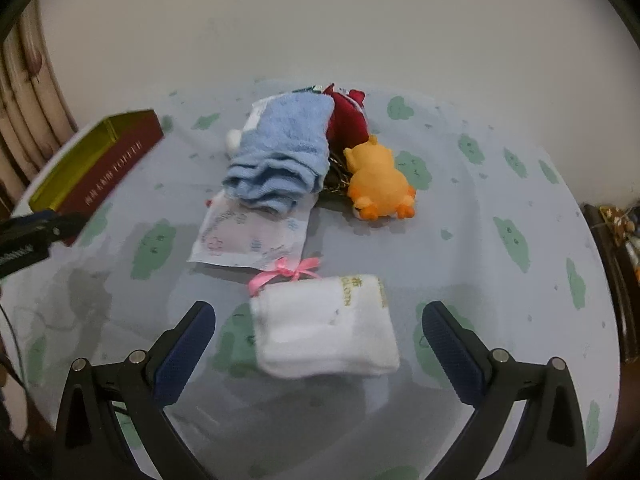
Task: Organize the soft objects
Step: 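Close the right tool on the folded white cloth and lift it, then grasp the blue towel with the left tool and lift while the right tool holds the white cloth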
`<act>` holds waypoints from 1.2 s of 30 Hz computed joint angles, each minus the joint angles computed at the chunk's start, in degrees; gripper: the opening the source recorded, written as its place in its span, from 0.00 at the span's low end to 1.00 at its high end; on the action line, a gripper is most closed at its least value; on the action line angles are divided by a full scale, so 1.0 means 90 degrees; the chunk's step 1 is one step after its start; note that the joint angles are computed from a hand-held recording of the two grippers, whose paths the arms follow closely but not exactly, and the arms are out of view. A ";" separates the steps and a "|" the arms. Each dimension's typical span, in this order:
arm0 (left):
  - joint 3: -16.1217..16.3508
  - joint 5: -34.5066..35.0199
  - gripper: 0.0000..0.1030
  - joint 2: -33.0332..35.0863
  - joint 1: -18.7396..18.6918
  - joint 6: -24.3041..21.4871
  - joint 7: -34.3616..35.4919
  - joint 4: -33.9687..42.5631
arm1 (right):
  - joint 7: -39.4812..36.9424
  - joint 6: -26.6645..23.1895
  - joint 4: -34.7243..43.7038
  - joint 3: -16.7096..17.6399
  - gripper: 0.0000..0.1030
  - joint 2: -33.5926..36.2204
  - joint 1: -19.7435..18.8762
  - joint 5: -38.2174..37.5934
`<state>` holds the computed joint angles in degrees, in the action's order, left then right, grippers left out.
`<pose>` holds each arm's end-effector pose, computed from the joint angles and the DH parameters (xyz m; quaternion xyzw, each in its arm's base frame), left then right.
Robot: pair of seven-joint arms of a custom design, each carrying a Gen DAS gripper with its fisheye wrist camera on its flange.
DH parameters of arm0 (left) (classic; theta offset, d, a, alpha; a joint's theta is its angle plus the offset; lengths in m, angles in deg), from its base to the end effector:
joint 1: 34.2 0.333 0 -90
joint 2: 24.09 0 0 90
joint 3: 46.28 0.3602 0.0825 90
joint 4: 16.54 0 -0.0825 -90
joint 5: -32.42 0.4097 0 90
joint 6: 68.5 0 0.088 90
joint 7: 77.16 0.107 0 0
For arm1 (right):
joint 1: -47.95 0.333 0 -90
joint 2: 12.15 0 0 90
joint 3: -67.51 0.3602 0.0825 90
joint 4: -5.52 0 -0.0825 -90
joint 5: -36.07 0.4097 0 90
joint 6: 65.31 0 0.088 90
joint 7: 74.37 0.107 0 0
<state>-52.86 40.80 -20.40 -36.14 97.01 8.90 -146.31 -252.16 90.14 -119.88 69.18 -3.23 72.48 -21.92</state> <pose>0.5829 -0.0951 0.4211 -0.6048 0.7463 -0.1939 0.1989 0.5226 0.2904 0.3690 -0.5662 0.7594 -0.2289 0.2243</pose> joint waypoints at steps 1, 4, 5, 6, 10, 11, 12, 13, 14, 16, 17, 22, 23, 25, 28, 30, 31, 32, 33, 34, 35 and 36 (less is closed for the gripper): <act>0.0007 0.0044 0.51 0.0020 -0.0007 -0.0006 -0.0028 0.0022 | -0.0150 0.0027 0.0027 0.0011 1.00 0.0055 -0.0040 0.0150; -0.0004 0.0076 0.51 0.0079 -0.0022 -0.0047 -0.0006 0.0096 | -0.0467 0.0198 0.0042 -0.0028 1.00 0.0176 -0.0105 0.0489; -0.0010 0.0085 0.51 0.0102 -0.0032 -0.0058 0.0008 0.0130 | -0.0523 0.0220 0.0052 -0.0060 1.00 0.0216 -0.0100 0.0532; -0.0016 0.0086 0.51 0.0116 -0.0042 -0.0084 0.0021 0.0159 | -0.0615 0.0221 0.0059 -0.0080 1.00 0.0254 -0.0098 0.0613; -0.0055 -0.0018 0.51 0.0200 -0.0072 -0.0161 0.0163 0.0302 | -0.0795 0.0362 0.0034 -0.0192 1.00 0.0360 -0.0076 0.0836; -0.0080 -0.0090 0.51 0.0225 -0.0075 -0.0195 0.0238 0.0352 | -0.0812 0.0388 0.0032 -0.0223 1.00 0.0387 -0.0064 0.0867; -0.0104 -0.0164 0.51 0.0250 -0.0078 -0.0233 0.0320 0.0405 | -0.0786 0.0421 0.0026 -0.0262 1.00 0.0402 -0.0043 0.0863; -0.0108 -0.0167 0.51 0.0270 -0.0098 -0.0274 0.0337 0.0454 | -0.0769 0.0485 0.0016 -0.0294 1.00 0.0421 -0.0034 0.0866; -0.0134 -0.0226 0.51 0.0299 -0.0110 -0.0326 0.0418 0.0517 | -0.0739 0.0524 0.0034 -0.0327 1.00 0.0452 -0.0019 0.0873; -0.0171 -0.0337 0.51 0.0336 -0.0134 -0.0372 0.0534 0.0587 | -0.0608 0.0618 0.0009 -0.0406 0.95 0.0462 0.0025 0.0785; -0.0205 -0.0406 0.51 0.0364 -0.0154 -0.0413 0.0614 0.0640 | -0.0687 0.0649 0.0010 -0.0396 0.91 0.0480 0.0007 0.0863; -0.0329 -0.0724 0.51 0.0530 -0.0256 -0.0717 0.0934 0.0940 | -0.0890 0.0630 0.0034 -0.0429 0.71 0.0503 0.0043 0.0949; -0.0402 -0.0912 0.51 0.0574 -0.0257 -0.0806 0.1088 0.1031 | -0.0920 0.0621 0.0025 -0.0441 0.70 0.0492 0.0051 0.0954; -0.0435 -0.1049 0.51 0.0619 -0.0303 -0.0915 0.1189 0.1151 | -0.0929 0.0694 -0.0022 -0.0470 0.58 0.0456 0.0050 0.0925; -0.0559 -0.1436 0.51 0.0718 -0.0349 -0.1162 0.1476 0.1435 | -0.0877 0.0491 -0.0106 -0.0509 0.51 0.0329 0.0069 0.0780; -0.0697 -0.1883 0.51 0.0831 -0.0303 -0.1462 0.1868 0.1711 | -0.0721 0.0305 -0.0214 -0.0507 0.50 0.0204 0.0027 0.0661; -0.0741 -0.2071 0.51 0.0898 -0.0304 -0.1599 0.2009 0.1853 | -0.0546 0.0258 -0.0301 -0.0519 0.49 0.0125 -0.0006 0.0532; -0.0771 -0.2195 0.52 0.1014 -0.0334 -0.1830 0.2074 0.2083 | -0.0437 0.0268 -0.0360 -0.0501 0.49 0.0082 -0.0069 0.0458; -0.0752 -0.2197 0.52 0.1092 -0.0389 -0.1956 0.2046 0.2225 | -0.0321 0.0335 -0.0420 -0.0488 0.49 0.0046 -0.0141 0.0387; -0.0738 -0.2158 0.52 0.1197 -0.0459 -0.2032 0.2007 0.2389 | -0.0095 0.0430 -0.0490 -0.0497 0.49 0.0011 -0.0197 0.0246; -0.0707 -0.2060 0.52 0.1276 -0.0540 -0.2049 0.1922 0.2502 | 0.0148 0.0529 -0.0546 -0.0504 0.49 -0.0009 -0.0251 0.0114; -0.0662 -0.1937 0.52 0.1359 -0.0619 -0.2101 0.1790 0.2625 | 0.0279 0.0624 -0.0574 -0.0494 0.49 -0.0010 -0.0310 0.0028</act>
